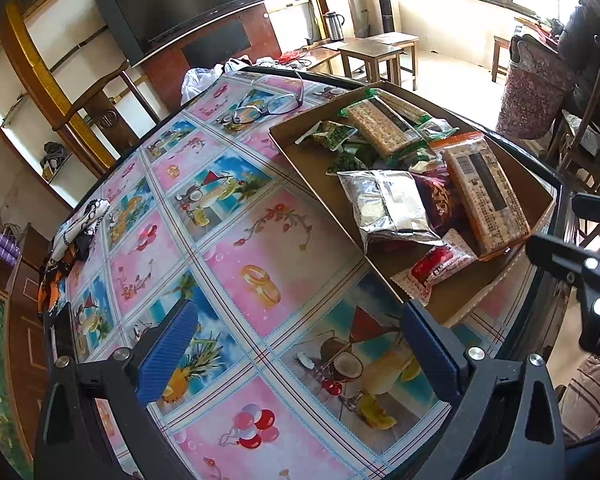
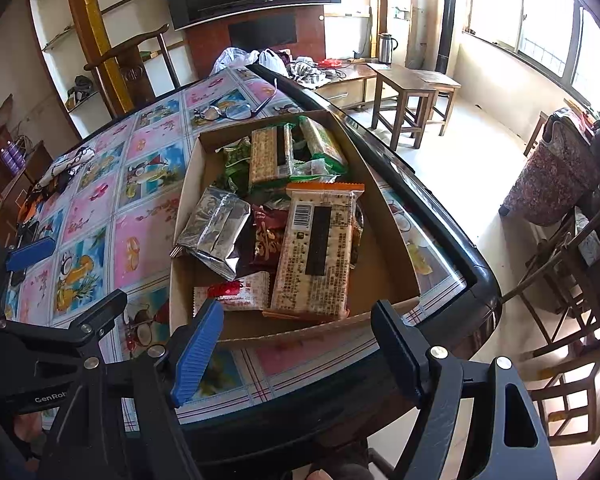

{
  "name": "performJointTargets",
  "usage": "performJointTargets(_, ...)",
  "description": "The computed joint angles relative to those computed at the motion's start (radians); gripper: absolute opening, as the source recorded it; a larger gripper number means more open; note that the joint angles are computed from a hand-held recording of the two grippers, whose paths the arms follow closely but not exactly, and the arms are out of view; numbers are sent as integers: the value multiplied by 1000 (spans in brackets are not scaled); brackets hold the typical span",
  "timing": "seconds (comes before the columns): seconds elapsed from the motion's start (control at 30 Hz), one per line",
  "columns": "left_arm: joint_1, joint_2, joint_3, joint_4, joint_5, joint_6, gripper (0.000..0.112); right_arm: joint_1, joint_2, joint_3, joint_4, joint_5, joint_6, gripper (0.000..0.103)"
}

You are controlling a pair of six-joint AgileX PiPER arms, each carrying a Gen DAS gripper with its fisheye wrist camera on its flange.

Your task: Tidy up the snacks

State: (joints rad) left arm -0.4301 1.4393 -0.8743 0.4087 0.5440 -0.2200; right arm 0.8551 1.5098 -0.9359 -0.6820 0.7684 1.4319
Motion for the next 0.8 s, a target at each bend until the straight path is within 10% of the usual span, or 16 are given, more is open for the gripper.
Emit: performJointTargets(0.8, 31, 18, 8, -101, -18, 122, 101, 19, 4, 10, 13, 36, 59, 80)
